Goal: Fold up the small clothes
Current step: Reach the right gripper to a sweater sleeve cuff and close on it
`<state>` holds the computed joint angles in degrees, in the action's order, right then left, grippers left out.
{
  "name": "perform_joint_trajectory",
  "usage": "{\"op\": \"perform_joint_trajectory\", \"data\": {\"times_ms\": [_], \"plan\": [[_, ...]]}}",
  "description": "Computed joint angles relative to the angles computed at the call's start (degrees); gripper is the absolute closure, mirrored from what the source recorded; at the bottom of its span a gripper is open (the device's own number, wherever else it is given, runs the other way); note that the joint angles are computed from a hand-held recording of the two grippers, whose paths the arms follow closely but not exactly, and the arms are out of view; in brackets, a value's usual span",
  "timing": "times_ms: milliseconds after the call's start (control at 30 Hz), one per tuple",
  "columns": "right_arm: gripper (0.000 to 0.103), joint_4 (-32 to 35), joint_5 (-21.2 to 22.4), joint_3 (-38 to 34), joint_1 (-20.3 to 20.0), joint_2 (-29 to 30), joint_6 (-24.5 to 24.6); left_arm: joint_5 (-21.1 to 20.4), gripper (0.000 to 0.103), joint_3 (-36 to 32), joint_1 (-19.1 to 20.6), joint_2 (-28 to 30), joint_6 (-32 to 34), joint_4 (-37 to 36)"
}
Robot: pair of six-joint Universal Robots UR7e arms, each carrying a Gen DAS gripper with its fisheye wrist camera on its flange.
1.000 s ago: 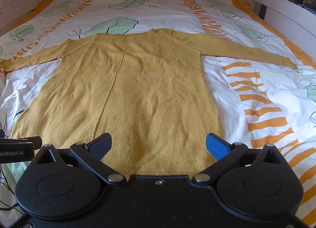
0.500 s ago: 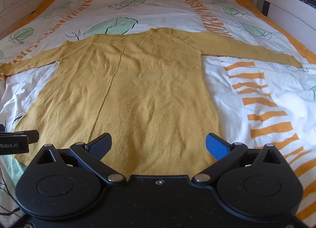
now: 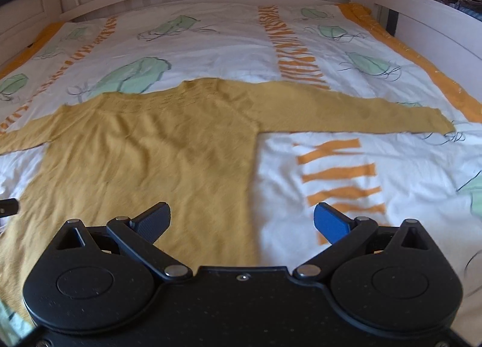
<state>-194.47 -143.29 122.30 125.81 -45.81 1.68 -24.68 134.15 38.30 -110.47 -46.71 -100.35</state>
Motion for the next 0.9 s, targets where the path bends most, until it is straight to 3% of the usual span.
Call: {"op": "perform_joint_trajectory", "data": {"times_ms": [233, 367, 500, 667, 833, 900], "plan": [[0.002, -4.0, -0.3, -2.1, -7.8, -2.7, -9.0, 1.4, 0.003, -0.2, 5.1, 8.8, 15.0, -21.3], [0.002, -6.1, -2.7, -4.5, -12.1, -3.7, -13.7, 1.9, 0.003, -1.0, 7.5, 13.9, 21.4, -31.5], [0.01, -8.8, -4.7, -7.3, -16.0, -4.7, -19.5, 2.1, 0.003, -2.3, 9.5, 18.3, 25.7, -39.1], [0.013, -11.5, -4.9, -10.7, -20.3, -6.2, -23.3, 1.9, 0.003, -4.5, 12.1, 23.2, 28.7, -43.7], [0.014, -18.2, -5.1, -14.5, -23.8, -5.4, -32.0, 1.6, 0.003, -5.6, 13.8, 25.3, 29.3, -44.4], [0.014, -17.2, -4.2, -15.1, -25.3, -5.9, -31.7, 1.4, 0.003, -5.9, 14.2, 25.6, 28.7, -43.7]]}}
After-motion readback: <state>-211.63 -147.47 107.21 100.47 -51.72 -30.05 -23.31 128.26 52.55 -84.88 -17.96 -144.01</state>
